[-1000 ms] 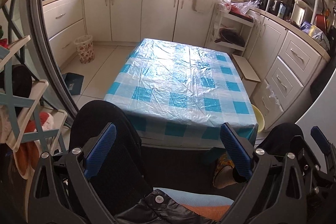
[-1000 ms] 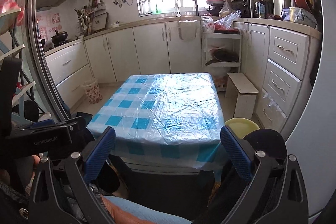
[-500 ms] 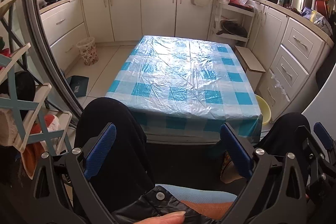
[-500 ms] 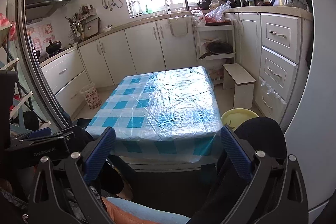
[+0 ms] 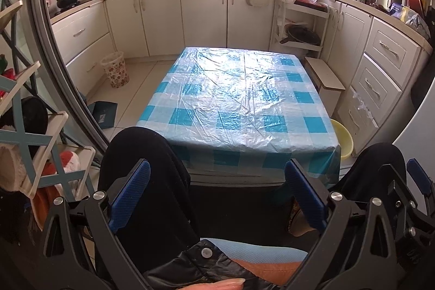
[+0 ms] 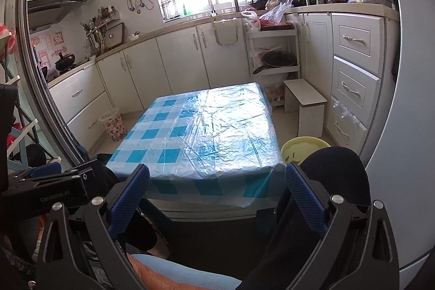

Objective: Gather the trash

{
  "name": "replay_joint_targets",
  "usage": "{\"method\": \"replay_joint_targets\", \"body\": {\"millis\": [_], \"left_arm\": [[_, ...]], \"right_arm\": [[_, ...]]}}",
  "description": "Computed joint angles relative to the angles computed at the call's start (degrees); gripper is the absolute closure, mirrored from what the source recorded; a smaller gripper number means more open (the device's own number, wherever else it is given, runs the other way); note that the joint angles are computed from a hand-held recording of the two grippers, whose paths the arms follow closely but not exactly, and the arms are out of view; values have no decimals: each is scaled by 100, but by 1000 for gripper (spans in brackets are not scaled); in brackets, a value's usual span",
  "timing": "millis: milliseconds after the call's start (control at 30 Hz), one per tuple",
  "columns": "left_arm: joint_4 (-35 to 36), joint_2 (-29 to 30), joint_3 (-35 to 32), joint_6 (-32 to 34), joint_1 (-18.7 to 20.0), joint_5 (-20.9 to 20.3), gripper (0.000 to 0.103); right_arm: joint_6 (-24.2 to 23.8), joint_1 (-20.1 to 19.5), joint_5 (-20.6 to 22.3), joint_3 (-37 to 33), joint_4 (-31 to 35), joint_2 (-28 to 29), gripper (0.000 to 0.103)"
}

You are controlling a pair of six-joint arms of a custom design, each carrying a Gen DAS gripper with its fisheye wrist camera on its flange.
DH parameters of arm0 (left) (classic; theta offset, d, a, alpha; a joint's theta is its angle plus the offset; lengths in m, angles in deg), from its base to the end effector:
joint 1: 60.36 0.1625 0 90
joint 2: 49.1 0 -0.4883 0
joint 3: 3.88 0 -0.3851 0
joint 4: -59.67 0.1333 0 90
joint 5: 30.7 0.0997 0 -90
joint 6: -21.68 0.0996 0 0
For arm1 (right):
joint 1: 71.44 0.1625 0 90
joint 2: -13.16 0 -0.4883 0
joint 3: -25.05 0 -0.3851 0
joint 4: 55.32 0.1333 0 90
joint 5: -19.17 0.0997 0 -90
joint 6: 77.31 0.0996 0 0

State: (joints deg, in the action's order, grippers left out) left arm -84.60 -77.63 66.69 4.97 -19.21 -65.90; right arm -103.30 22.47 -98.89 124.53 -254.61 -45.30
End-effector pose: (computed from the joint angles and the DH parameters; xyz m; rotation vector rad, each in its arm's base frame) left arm -0.4797 -0.7043 0.1028 0.5150 2.2503 -0.8545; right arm 0.1316 -0.6571 0.3860 0.2009 -2.1513 1.3156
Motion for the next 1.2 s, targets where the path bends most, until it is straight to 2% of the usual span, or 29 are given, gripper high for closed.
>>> {"method": "replay_joint_targets", "body": {"millis": [467, 1200], "left_arm": [[-217, -84, 105, 18, 69, -46, 8], [-160, -56, 87, 39, 82, -33, 8]], "right_arm": [[-120, 81, -189, -89, 73, 99, 7], [-144, 43, -143, -123, 212, 68, 7]]}}
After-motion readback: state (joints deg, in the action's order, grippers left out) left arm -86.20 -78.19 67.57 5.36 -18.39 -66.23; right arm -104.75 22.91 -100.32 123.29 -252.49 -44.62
